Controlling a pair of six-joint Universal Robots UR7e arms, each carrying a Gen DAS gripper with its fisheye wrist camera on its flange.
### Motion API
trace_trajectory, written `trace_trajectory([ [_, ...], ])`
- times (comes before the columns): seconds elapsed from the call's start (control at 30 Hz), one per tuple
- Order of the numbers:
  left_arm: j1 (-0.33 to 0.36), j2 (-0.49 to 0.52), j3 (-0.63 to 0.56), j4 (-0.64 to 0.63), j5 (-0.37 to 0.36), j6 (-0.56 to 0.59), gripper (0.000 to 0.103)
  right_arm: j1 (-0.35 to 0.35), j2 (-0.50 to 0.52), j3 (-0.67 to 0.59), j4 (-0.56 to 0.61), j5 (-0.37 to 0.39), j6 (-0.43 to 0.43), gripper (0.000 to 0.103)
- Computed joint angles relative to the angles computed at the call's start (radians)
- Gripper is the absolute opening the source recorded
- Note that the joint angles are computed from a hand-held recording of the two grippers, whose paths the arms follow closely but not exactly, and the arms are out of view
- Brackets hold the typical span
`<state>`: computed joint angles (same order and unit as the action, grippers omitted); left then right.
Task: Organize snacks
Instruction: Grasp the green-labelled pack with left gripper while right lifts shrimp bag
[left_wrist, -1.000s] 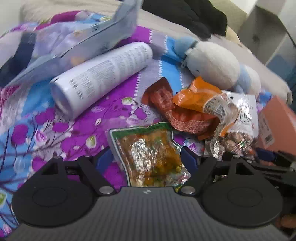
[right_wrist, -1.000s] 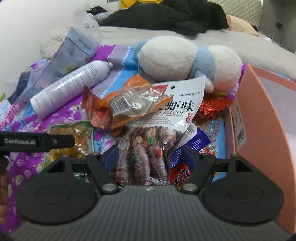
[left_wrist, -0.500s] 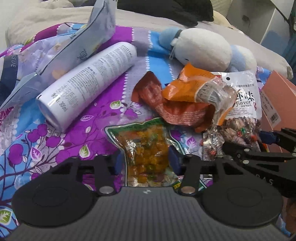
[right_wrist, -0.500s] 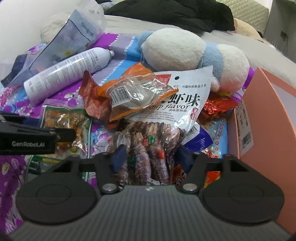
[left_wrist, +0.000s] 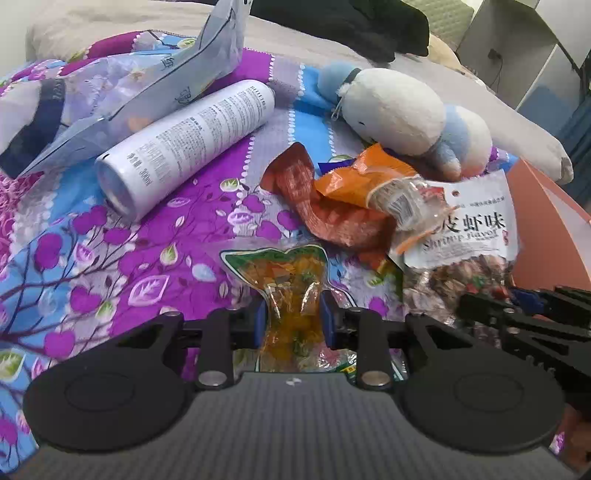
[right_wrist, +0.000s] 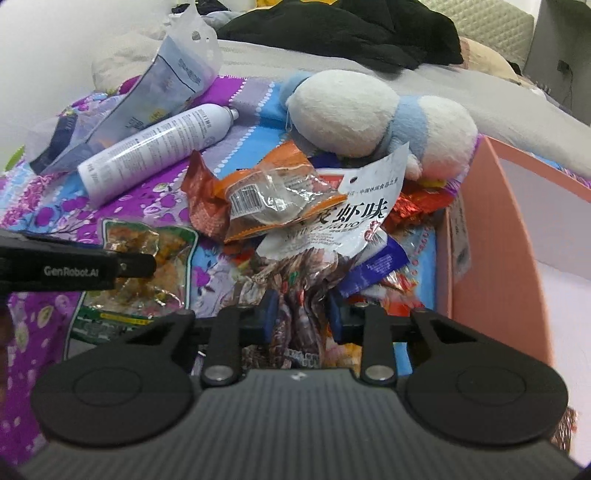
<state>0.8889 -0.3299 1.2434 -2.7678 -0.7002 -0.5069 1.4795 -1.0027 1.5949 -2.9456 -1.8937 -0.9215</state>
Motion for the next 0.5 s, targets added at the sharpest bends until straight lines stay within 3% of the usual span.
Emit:
trace_trajectory([
  [0.27,-0.078,-0.061,0.108,0.020,0.017,-0.082,0.026,-0.005,-0.124,0.121,0.021,0.024,0.007,0.029],
  [0.3,-0.092,-0.068,0.122,0.024,0.024,-0.088,0.014,-0.007,-0.137,0.134,0.023,0.032,0.008,0.029],
  [0.5,-0.142,-0.115,0.214,0.064,0.019,-0.188,0.012,-0.017,-0.231,0.229,0.021,0.046,0.017,0.028],
])
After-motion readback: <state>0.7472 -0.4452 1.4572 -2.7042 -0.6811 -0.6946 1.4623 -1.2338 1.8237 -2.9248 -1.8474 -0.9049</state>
